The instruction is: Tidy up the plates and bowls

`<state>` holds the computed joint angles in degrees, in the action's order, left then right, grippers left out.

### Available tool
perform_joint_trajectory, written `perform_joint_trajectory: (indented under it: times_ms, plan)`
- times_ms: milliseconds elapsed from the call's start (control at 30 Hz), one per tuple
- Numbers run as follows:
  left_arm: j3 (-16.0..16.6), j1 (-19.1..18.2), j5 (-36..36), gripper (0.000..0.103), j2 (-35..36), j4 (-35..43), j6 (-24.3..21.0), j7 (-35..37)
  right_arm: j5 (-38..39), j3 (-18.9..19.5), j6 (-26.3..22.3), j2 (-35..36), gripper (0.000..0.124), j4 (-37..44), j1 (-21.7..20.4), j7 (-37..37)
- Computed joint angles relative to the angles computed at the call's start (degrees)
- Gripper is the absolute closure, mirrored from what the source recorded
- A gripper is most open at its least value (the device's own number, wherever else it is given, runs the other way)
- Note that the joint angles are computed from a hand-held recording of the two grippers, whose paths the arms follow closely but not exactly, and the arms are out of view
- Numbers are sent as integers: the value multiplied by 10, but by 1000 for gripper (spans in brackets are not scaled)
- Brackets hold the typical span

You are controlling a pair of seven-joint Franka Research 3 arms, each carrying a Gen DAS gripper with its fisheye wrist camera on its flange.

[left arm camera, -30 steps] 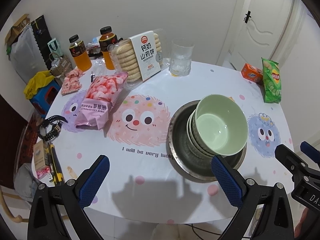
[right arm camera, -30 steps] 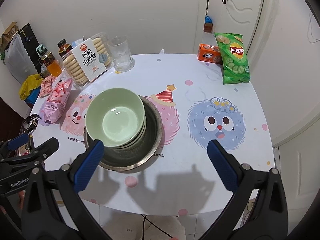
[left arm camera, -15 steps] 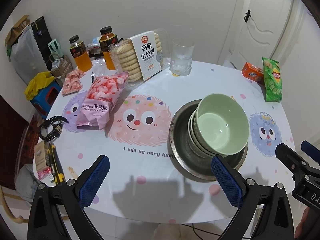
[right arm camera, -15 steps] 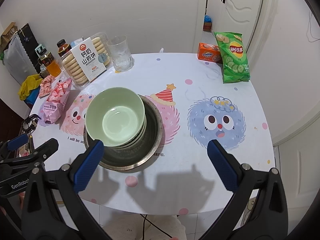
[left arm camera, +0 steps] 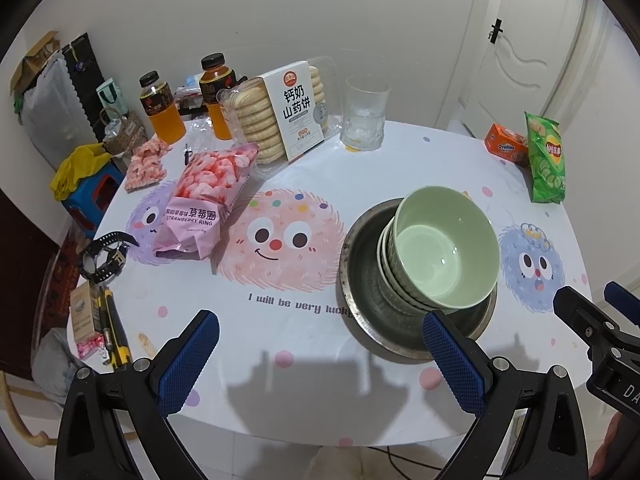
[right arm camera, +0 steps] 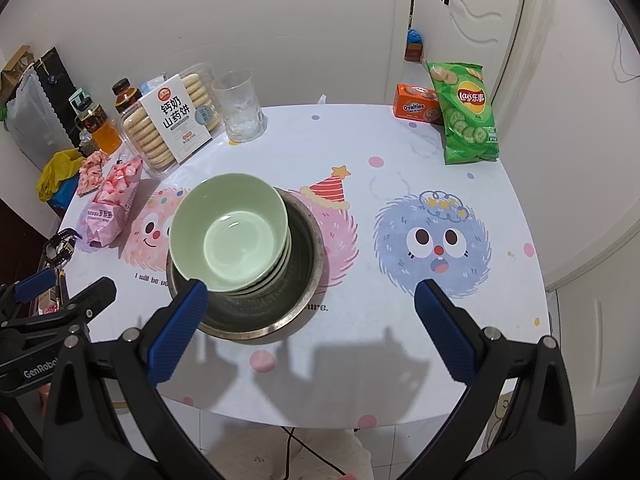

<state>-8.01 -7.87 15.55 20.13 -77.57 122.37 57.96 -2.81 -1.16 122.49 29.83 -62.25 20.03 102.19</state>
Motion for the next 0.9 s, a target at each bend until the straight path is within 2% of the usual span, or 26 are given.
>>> perform_joint_trajectory:
  times_ms: [900]
  plan:
    - [2, 2, 3, 0, 1, -1, -3, 3, 5, 1, -5, -2, 21, -5, -2, 1]
